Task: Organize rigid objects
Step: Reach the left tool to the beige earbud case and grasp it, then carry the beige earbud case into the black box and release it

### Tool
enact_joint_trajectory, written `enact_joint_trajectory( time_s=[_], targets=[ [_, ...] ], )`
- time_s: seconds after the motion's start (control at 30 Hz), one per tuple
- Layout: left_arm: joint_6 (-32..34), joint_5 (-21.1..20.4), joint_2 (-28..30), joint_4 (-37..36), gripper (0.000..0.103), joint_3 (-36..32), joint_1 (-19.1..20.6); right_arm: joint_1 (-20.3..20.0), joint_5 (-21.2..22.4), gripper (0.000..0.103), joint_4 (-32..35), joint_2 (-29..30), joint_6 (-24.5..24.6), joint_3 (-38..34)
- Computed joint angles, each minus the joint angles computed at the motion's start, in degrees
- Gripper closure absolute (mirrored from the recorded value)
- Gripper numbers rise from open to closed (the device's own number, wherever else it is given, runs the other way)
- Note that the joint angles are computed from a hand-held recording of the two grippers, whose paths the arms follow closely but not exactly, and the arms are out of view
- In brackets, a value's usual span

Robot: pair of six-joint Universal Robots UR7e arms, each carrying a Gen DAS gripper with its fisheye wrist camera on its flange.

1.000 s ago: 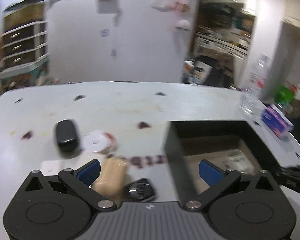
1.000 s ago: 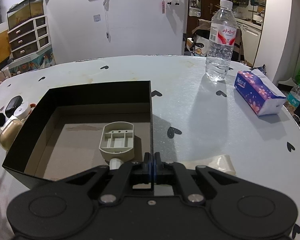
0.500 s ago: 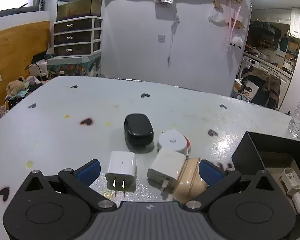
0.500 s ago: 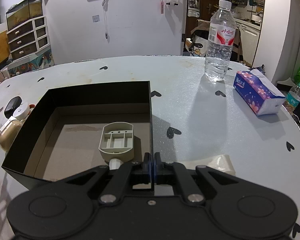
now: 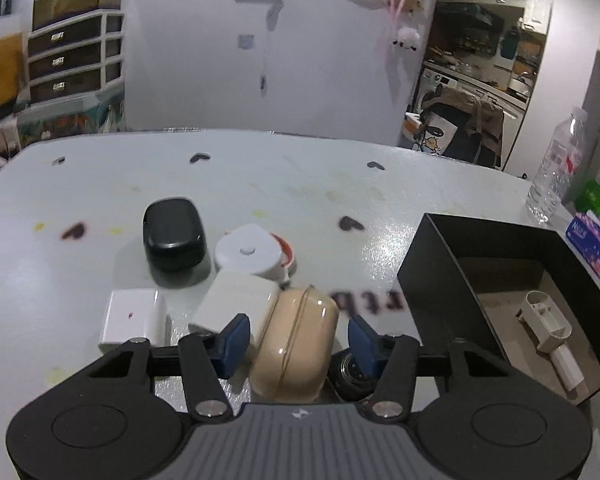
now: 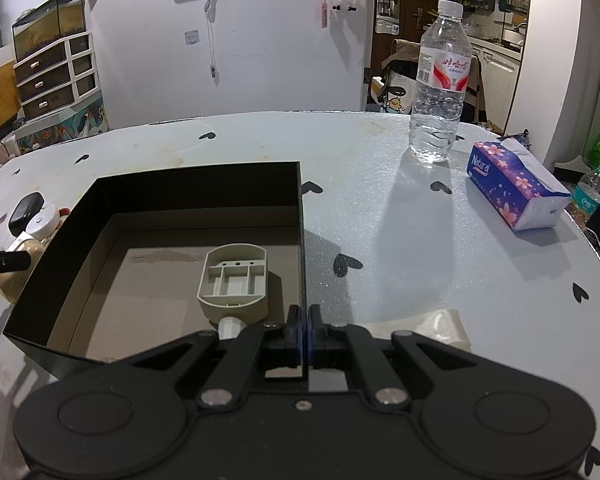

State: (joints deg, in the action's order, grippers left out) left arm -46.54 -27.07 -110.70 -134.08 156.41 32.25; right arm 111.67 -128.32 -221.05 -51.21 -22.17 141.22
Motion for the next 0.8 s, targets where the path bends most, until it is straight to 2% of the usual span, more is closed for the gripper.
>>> enact_joint_trajectory(
  time_s=[0.3, 0.5, 0.57, 0.73, 0.8],
  targets=[
    [-0.66, -0.63, 0.7, 2.49, 0.057, -0.79, -0.41, 0.01, 0.0, 0.1, -0.02, 0.0, -0.04, -0.01],
    [4.81, -0.67, 8.9, -6.57, 0.058, -1.67, 3.83, -0.01, 0.1, 0.1, 0.12, -0.07, 0.13, -0.06],
    [5.68, -0.91, 9.99, -9.27, 0.06, -1.52, 4.74, -0.01, 0.1, 0.1, 0.15, -0.06, 0.15, -0.08],
    [2.93, -0.48, 8.28, -6.15, 0.06, -1.41, 3.82, -0.09, 0.15, 0.1, 0.01, -0.04, -0.03, -0.04],
    [1.26, 0.37, 6.22, -3.49, 0.06, -1.26, 2.23, -0.03, 0.14, 0.1, 0.01, 0.02, 0.03, -0.08]
  ],
)
